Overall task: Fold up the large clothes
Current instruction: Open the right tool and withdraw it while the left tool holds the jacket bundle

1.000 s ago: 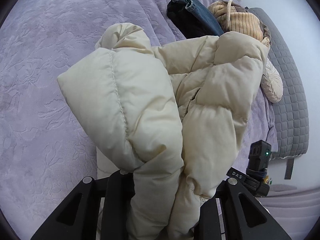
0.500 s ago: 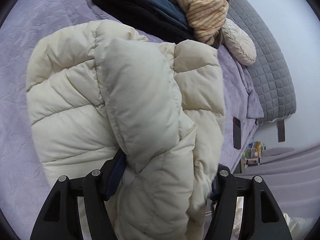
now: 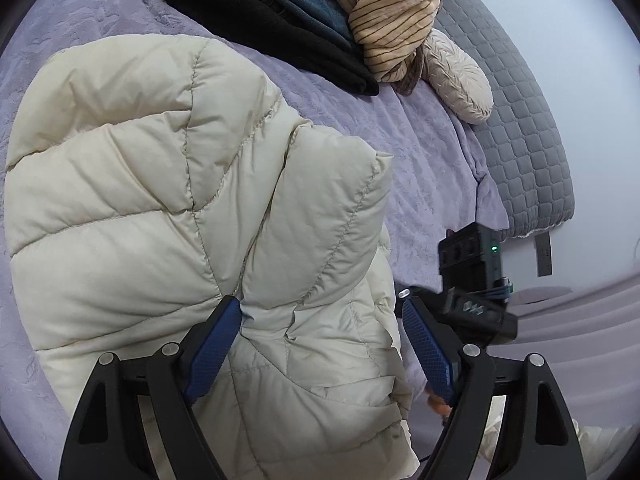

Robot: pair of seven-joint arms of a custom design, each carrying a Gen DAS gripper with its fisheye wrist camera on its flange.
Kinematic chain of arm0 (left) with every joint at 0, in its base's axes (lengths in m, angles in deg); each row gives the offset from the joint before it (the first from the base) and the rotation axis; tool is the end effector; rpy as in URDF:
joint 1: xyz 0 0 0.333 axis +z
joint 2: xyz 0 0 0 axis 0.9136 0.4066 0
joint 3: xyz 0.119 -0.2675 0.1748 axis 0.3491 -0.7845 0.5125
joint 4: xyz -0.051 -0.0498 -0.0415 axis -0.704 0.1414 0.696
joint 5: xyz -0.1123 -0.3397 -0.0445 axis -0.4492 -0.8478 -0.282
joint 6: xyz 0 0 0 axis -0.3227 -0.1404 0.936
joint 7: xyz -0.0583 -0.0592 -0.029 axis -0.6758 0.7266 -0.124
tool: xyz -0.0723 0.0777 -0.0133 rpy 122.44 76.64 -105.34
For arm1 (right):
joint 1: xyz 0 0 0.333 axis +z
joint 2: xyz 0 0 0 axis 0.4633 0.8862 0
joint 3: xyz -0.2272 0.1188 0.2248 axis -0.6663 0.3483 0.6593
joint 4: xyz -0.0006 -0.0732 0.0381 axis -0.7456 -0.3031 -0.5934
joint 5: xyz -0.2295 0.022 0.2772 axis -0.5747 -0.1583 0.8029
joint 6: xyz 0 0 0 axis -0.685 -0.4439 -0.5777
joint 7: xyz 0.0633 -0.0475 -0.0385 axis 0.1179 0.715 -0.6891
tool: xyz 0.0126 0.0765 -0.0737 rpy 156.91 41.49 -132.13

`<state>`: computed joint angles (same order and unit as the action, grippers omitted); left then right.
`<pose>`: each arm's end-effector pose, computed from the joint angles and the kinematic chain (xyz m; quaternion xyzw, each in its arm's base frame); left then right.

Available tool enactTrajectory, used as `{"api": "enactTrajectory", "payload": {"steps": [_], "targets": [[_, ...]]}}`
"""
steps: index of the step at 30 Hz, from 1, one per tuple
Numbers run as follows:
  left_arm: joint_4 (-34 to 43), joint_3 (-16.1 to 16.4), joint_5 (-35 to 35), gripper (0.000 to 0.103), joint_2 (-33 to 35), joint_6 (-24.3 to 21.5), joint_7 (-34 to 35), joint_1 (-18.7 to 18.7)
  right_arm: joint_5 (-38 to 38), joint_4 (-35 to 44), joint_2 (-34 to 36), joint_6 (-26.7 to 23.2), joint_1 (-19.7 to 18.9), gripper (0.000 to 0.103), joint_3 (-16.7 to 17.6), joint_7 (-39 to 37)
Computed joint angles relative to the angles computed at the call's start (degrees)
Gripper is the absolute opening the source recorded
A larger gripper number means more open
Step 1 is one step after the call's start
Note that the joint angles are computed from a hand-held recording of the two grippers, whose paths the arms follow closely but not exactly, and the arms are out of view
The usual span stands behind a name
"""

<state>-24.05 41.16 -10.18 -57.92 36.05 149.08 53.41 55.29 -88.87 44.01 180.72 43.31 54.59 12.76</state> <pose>0.4864 -0.2825 0.6693 0.5568 -0.7444 0.2936 0.2229 0.5025 0.1718 0.5441 -0.4911 0.7415 0.2440 0.3866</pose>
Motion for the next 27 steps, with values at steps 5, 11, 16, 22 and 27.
{"api": "enactTrajectory", "payload": {"steps": [5, 11, 16, 22, 27], "targets": [[0.4, -0.2, 1.0, 0.083, 0.1, 0.2, -0.3, -0.3, 14.9, 2.9, 1.3, -3.3, -1.6, 0.067, -2.5, -9.5], [0.8, -0.6, 1.4, 0.083, 0.2, 0.9, 0.7, -0.8, 2.1, 16.9, 12.6, -5.9, -1.9, 0.004, 0.8, -2.1], [1.0, -1.2, -0.1, 0.083, 1.5, 1.9, 2.4, -1.3, 0.8, 23.2, 20.3, -7.6, -3.1, 0.004, 3.5, -2.5], [2.8, -3.0, 0.3, 0.083, 4.4, 1.4, 6.5, -2.4, -1.7, 29.6, 27.5, -9.6, -4.4, 0.001, 6.1, -4.3], [2.7, -4.3, 5.4, 0.083, 4.6, 1.4, 10.2, -4.1, -0.2, 29.9, 29.2, -9.8, -5.9, 0.0, 7.6, -6.2]]}}
